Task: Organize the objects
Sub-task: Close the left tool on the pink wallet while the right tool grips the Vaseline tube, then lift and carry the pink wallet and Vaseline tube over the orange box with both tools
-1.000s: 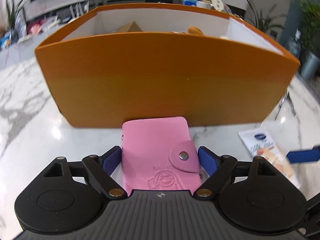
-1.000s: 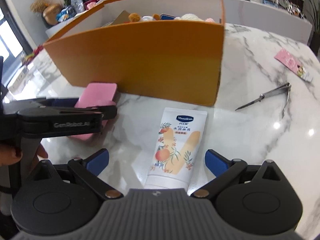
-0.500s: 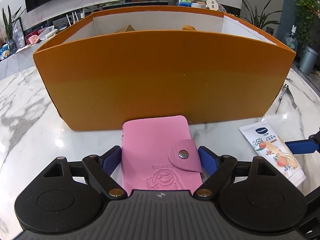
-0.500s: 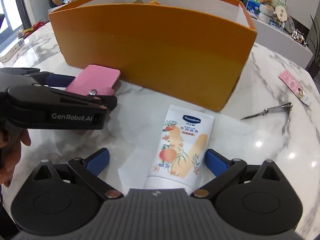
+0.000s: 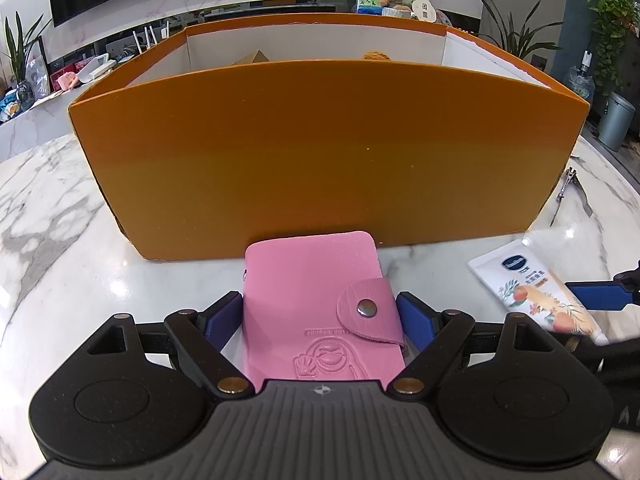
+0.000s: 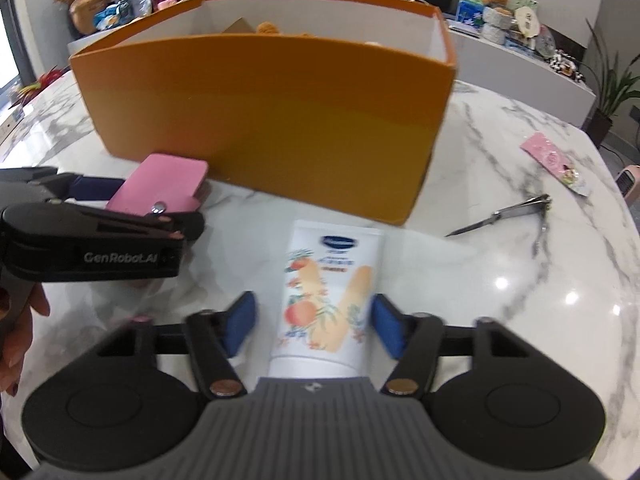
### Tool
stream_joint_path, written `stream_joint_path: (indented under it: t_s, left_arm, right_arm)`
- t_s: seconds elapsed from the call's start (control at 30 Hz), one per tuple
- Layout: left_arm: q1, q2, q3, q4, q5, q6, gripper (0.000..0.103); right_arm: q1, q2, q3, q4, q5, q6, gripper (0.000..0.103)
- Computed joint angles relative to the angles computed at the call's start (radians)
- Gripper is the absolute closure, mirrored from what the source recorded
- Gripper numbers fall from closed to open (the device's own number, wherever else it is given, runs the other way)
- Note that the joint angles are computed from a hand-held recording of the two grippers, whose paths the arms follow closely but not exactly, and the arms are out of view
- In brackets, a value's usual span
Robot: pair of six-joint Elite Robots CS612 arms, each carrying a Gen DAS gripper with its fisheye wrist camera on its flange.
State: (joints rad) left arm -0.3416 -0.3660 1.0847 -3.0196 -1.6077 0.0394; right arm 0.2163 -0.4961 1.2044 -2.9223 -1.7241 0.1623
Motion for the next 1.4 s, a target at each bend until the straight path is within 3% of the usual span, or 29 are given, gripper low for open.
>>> stream_joint_path:
  t_s: [0.33,0.5,0.73,1.1,1.4]
  left_arm:
    - [-0.001,-0.013,0.012,0.017,0.002,-0.017,0.007]
    - [0.006,-0.031,0.029,0.036,-0.032,-0.028,0.008]
    - [0.018,-0.079,0.11,-0.032,-0.051,0.043,0.009]
    - [0.034,-0.152,0.206,-0.146,-0.057,0.062,0.009]
    - [0.036,-0.177,0.22,-0.227,-0.071,0.038,0.009]
  right_arm:
    - [-0.002,0.004,-0.005,0.002,0.003,0.018,0.054]
    - [-0.005,-0.006,0.008,-0.006,0.03,0.037,0.054]
    - [-0.011,-0.048,0.066,-0.042,0.091,0.082,0.054]
    - [0.011,-0.103,0.128,-0.119,0.083,0.076,0.054]
    - [0.02,-0.141,0.161,-0.244,0.07,0.074,0.054]
